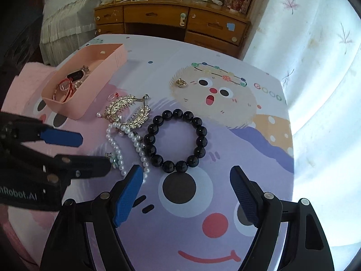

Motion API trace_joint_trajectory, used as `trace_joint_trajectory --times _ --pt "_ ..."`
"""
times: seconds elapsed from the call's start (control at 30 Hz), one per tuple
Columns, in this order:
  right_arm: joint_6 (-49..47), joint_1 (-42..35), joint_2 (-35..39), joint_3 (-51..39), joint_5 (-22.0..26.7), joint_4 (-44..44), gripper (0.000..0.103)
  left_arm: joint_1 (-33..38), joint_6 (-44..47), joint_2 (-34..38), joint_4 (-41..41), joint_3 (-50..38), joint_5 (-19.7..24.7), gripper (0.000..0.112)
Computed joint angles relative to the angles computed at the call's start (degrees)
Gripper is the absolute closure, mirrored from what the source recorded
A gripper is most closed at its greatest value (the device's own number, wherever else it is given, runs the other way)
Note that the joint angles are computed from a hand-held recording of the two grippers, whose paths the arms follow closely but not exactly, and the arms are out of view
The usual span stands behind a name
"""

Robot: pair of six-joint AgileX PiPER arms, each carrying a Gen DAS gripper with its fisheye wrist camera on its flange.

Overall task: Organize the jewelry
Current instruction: 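Close the left tool on the small flower charm while the right tool grasps the black bead bracelet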

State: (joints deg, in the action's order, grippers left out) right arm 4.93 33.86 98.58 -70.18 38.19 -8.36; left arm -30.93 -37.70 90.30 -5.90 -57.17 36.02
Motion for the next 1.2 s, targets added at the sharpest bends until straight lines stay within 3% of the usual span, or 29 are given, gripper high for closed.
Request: trace_joint_trajectory --times 0.17,0.33,0.53,0.63,0.7,0.77,0.87,0.9,0.97,1.0,1.03,1.07,1.2 --pt "-6.99 -3.15 5.11 -1.51 -1.97 7.28 0.023 -1.5 -6.43 4.05 5.45 -3.11 1.71 0.058" --pt "-12.3 -5.51 7.55 -1.59 -4.15 14.26 0.024 -0.59 -4.67 5.73 3.17 -3.63 1.27 0.069" --pt "-15.89 -6.86 8.28 -1.31 -7.62 19.28 0.028 -3.1 -7.32 7.77 9.27 -6.75 4.62 0.079" --pt "-16.05 -7.07 8.43 -0.84 -9.86 20.37 0.031 -3.52 -7.46 8.21 9.65 -7.28 4.19 0.087" --pt "-14.74 -6.83 8.84 -1.21 -10.52 18.93 0.035 -3.62 -7.94 8.07 9.32 -7.21 3.95 0.091" --pt "-13.64 -6.64 8.57 -0.96 -11.11 17.94 0.046 -3.8 -8.52 8.09 9.18 -7.29 4.09 0.091" --pt "-13.63 -6.75 8.61 -0.8 -11.85 18.27 0.051 -4.44 -9.91 7.83 9.98 -7.07 4.03 0.091" --pt "-12.75 -6.64 8.36 -0.49 -12.11 17.39 0.06 -4.57 -10.1 7.69 10.1 -6.99 4.05 0.091" --pt "-14.54 -7.24 8.11 -0.18 -12.23 19.6 0.061 -4.66 -10.39 7.38 9.97 -6.75 3.92 0.092" --pt "-16.55 -7.78 8.07 -0.16 -12.09 21.83 0.066 -4.68 -10.71 7.24 9.98 -6.59 3.77 0.092" --pt "-17.86 -8.3 8.37 -0.65 -11.31 23.4 0.089 -4.78 -11.26 7.01 10.08 -6.32 3.5 0.092" --pt "-17.85 -8.84 8.56 -1.01 -10.85 24.13 0.095 -4.79 -11.48 6.98 10.1 -6.23 3.33 0.092" --pt "-18.92 -10.73 8.83 -2.44 -7.97 27.1 0.097 -5.1 -12.7 6.49 10.92 -5.82 3.57 0.092"
